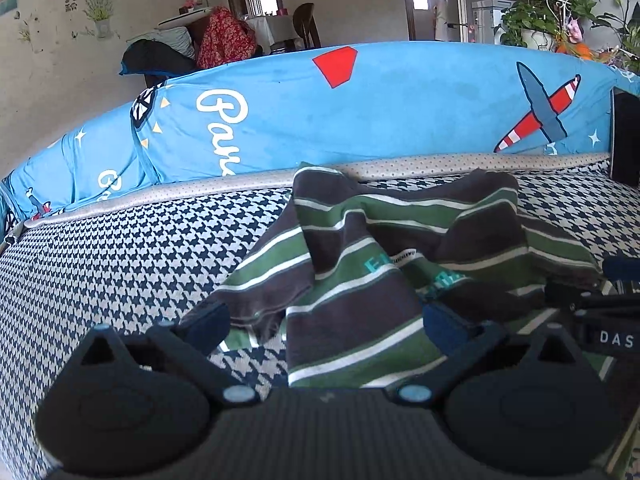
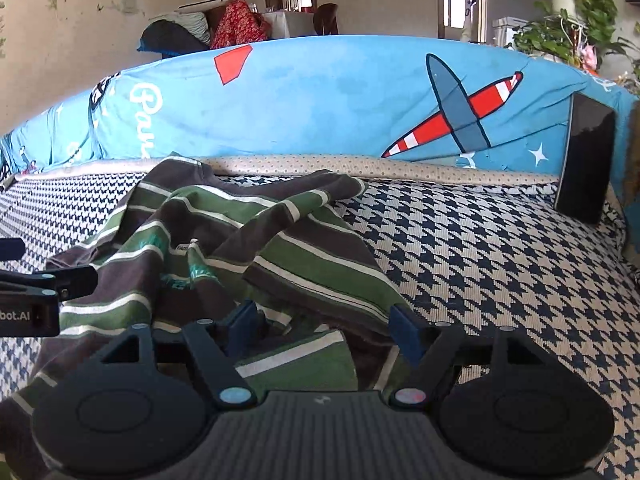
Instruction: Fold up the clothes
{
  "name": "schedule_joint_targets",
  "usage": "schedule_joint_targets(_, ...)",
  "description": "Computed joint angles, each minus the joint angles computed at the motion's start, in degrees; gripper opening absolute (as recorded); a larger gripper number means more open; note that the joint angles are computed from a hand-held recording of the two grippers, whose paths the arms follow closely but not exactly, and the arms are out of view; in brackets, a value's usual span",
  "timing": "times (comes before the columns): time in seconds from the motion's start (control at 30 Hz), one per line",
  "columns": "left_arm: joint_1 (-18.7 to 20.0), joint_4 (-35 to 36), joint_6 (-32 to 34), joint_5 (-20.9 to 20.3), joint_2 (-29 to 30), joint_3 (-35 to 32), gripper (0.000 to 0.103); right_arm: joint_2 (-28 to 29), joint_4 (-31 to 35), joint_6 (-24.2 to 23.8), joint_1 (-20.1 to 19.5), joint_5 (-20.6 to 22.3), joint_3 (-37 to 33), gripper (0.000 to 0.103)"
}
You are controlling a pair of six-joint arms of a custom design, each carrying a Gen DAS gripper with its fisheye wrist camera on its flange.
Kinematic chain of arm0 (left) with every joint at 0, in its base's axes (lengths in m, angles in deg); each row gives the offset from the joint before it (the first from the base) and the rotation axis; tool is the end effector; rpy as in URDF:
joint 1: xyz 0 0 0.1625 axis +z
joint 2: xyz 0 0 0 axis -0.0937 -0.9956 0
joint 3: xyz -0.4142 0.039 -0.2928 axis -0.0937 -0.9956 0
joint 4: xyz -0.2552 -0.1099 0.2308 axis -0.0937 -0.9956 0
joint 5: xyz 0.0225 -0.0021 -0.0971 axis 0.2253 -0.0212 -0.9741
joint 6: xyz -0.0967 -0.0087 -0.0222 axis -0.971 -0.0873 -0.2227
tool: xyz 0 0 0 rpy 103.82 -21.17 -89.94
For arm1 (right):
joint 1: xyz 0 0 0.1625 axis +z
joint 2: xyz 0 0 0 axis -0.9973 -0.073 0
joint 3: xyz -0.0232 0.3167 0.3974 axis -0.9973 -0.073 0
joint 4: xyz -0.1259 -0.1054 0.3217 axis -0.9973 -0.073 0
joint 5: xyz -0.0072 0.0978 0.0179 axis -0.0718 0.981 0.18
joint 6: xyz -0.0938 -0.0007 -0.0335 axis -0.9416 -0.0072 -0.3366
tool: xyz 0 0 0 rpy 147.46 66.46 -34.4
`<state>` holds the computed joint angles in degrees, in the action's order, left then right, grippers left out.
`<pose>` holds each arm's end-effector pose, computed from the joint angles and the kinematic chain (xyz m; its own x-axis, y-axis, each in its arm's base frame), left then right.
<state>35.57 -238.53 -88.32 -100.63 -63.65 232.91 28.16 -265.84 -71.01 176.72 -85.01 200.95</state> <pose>-0.1572 -0.3534 0.0481 -0.5731 -0.1854 -0.7982 0.5102 0.6816 -0.5246 0.1142 -0.4237 0.0874 -0.6553 -0.3767 0.6548 -0.7136 0.5931 -0.3729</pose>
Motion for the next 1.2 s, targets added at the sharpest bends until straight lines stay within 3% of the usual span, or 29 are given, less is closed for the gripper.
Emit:
schedule_joint_targets(0.3,0.76,-3.05,1.13,-2.36,-0.15,0.07,0.103,3.4,-5.38,-2.07,0.38,-1.14,-2.21,0.071)
schedule_joint_targets(0.57,1.06,-2.08,0.42,-2.68,-0.3,-0.45,0.103,3.1,-7.33,3.8,0.23,0.19,-2.7,0.02)
schedule_joint_targets(0.73,0.99,-0.47,-0.11,-2.61,-0.4,-0.9,0.103,2.36,-10.85,9.3,-0.24,0.0,-2.88,0.006)
schedule_joint_targets(0.9,1.13,1.14,-0.81,-2.58,-0.52,-1.34,0.103,0.78,-14.33,15.6,-0.52,-0.48,-2.94,0.005)
schedule_joint_targets(1.2,1.14,1.72,-0.73,-2.59,-0.3,-1.52,0.103,-2.09,-12.76,16.92,-1.83,-3.71,-3.58,0.005)
